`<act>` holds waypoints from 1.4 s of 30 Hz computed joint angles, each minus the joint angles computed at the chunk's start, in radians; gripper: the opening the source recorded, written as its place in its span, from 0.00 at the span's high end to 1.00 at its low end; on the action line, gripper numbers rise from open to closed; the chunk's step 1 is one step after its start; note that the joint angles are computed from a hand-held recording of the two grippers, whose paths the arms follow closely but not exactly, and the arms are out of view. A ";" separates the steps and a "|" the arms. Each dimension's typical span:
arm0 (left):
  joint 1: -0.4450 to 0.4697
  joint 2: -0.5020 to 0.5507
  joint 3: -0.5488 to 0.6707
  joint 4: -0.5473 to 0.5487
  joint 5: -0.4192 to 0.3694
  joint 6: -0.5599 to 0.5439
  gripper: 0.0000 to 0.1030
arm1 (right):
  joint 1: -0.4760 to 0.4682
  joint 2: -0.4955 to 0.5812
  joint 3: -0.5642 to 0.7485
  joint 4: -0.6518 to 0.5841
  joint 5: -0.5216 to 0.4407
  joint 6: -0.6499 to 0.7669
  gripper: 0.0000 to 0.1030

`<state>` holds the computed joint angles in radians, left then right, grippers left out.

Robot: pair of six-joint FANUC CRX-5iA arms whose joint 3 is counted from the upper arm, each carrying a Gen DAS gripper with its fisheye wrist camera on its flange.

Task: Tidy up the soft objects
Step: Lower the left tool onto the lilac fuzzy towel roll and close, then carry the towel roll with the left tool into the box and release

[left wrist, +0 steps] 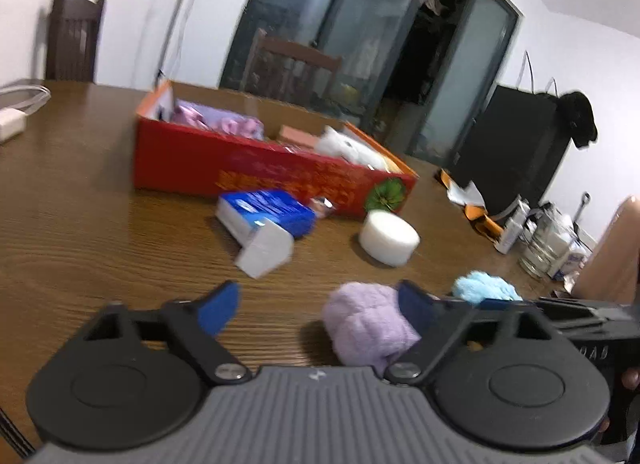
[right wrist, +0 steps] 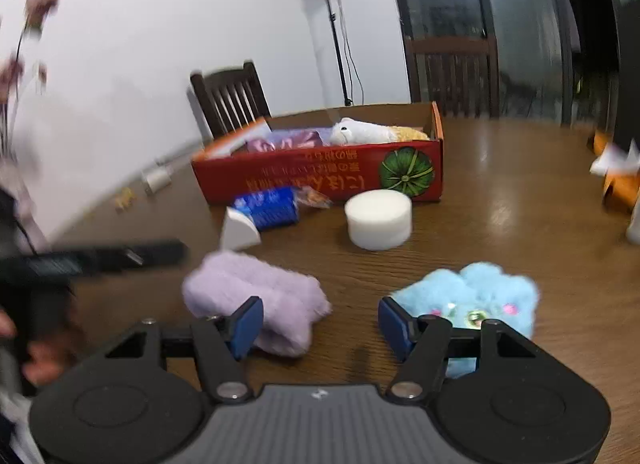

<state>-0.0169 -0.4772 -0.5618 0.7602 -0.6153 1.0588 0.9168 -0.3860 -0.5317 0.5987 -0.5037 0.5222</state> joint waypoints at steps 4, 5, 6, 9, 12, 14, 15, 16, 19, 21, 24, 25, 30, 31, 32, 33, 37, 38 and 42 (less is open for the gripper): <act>-0.007 0.043 0.028 -0.011 -0.047 0.029 0.45 | -0.021 0.043 0.016 -0.015 0.049 -0.066 0.40; -0.009 0.038 0.022 -0.006 -0.047 0.019 0.48 | -0.022 0.055 0.023 -0.015 0.057 -0.069 0.40; -0.009 0.031 0.018 -0.013 -0.047 0.017 0.50 | -0.023 0.066 0.030 -0.030 0.067 -0.057 0.40; -0.006 0.022 0.028 -0.072 -0.067 0.067 0.50 | -0.029 0.100 0.061 -0.115 0.074 -0.001 0.48; -0.006 0.009 0.021 -0.087 -0.069 0.092 0.50 | -0.026 0.103 0.065 -0.157 0.089 0.051 0.58; -0.002 0.002 0.018 -0.079 -0.079 0.080 0.51 | -0.017 0.091 0.057 -0.147 0.086 0.065 0.68; -0.003 -0.001 0.017 -0.079 -0.081 0.076 0.53 | -0.010 0.082 0.049 -0.129 0.080 0.057 0.69; -0.003 -0.006 0.009 -0.060 -0.086 0.058 0.61 | -0.002 0.073 0.041 -0.111 0.073 0.045 0.72; -0.006 -0.019 -0.014 0.016 -0.112 -0.003 0.74 | 0.019 0.042 0.011 -0.061 0.064 -0.002 0.76; -0.014 -0.033 -0.021 0.018 -0.108 -0.015 0.75 | 0.033 0.018 -0.008 -0.027 0.052 -0.038 0.78; -0.014 -0.053 -0.037 0.060 -0.102 -0.058 0.78 | 0.039 -0.003 -0.020 -0.012 0.058 -0.061 0.81; -0.013 -0.058 -0.042 0.086 -0.094 -0.078 0.78 | 0.036 -0.008 -0.018 -0.017 0.069 -0.058 0.82; 0.009 -0.023 -0.004 0.235 -0.047 -0.223 0.78 | -0.017 0.038 0.081 -0.095 0.138 0.067 0.82; 0.017 0.001 0.023 0.247 -0.043 -0.235 0.78 | -0.037 0.070 0.142 -0.178 0.145 0.161 0.82; 0.025 0.031 0.056 0.264 -0.034 -0.251 0.78 | -0.051 0.096 0.192 -0.247 0.145 0.236 0.82; 0.028 0.057 0.080 0.280 -0.020 -0.272 0.78 | -0.070 0.136 0.256 -0.321 0.142 0.321 0.82; 0.065 0.191 0.231 0.211 0.002 -0.219 0.78 | -0.158 0.330 0.560 -0.629 0.065 0.630 0.82; 0.080 0.231 0.277 0.178 -0.012 -0.191 0.78 | -0.178 0.380 0.630 -0.685 0.043 0.666 0.81; 0.114 0.384 0.473 -0.068 -0.052 0.015 0.77 | -0.237 0.583 0.879 -0.807 -0.044 0.685 0.81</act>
